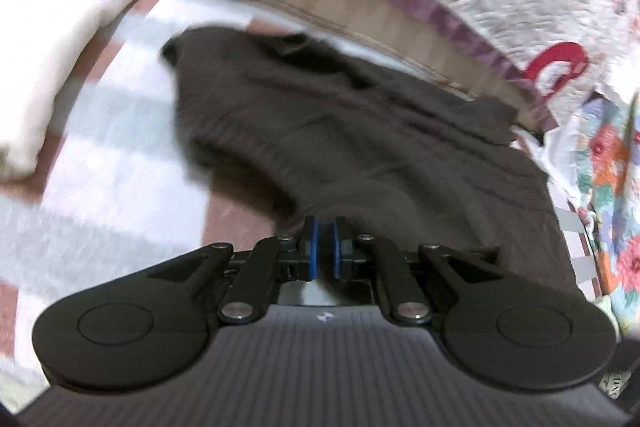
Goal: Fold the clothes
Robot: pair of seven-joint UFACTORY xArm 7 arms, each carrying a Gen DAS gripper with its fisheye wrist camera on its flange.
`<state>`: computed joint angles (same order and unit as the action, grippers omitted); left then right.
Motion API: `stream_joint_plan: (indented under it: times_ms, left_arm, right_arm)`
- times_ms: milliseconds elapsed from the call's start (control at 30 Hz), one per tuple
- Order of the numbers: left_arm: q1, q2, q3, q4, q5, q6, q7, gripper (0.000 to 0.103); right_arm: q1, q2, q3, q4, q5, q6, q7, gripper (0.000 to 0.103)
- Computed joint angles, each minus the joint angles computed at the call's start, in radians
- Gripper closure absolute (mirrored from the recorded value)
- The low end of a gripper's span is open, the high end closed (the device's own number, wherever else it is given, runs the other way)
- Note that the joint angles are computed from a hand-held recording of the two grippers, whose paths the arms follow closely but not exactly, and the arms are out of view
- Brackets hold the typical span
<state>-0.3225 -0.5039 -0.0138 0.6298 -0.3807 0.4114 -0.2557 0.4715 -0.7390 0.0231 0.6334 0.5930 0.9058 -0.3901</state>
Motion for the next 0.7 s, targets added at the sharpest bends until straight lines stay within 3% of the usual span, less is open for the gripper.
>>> stream_joint_plan:
  times_ms: [67, 133, 200, 367, 567, 667, 700]
  left_arm:
    - [-0.015, -0.003, 0.037, -0.012, -0.052, 0.04, -0.007, 0.097]
    - [-0.023, -0.014, 0.06, -0.035, -0.105, 0.063, -0.01, 0.097]
    - [-0.021, -0.02, 0.07, -0.047, -0.14, 0.076, -0.013, 0.095]
    - [0.001, -0.045, 0.065, -0.066, -0.166, 0.059, -0.022, 0.087]
    - [-0.029, -0.039, 0.106, -0.071, -0.246, 0.028, 0.013, 0.082]
    - [-0.081, -0.047, 0.153, -0.081, -0.343, -0.017, 0.079, 0.073]
    - [-0.101, -0.053, 0.172, -0.084, -0.383, -0.032, 0.107, 0.072]
  right_arm:
    - [0.008, 0.019, -0.006, -0.017, 0.01, 0.063, 0.025, 0.082]
    - [-0.007, 0.001, -0.041, -0.023, 0.069, 0.062, 0.049, 0.073]
    - [-0.037, -0.005, -0.072, -0.003, 0.106, 0.065, 0.082, 0.052]
    - [-0.116, -0.013, -0.12, 0.06, 0.123, 0.096, 0.138, 0.046]
    - [-0.227, 0.183, -0.034, 0.194, -0.095, 0.044, 0.199, 0.035]
    - [-0.249, 0.284, 0.009, 0.222, -0.204, 0.023, 0.217, 0.035]
    - [-0.241, 0.303, 0.003, 0.216, -0.201, 0.024, 0.203, 0.042]
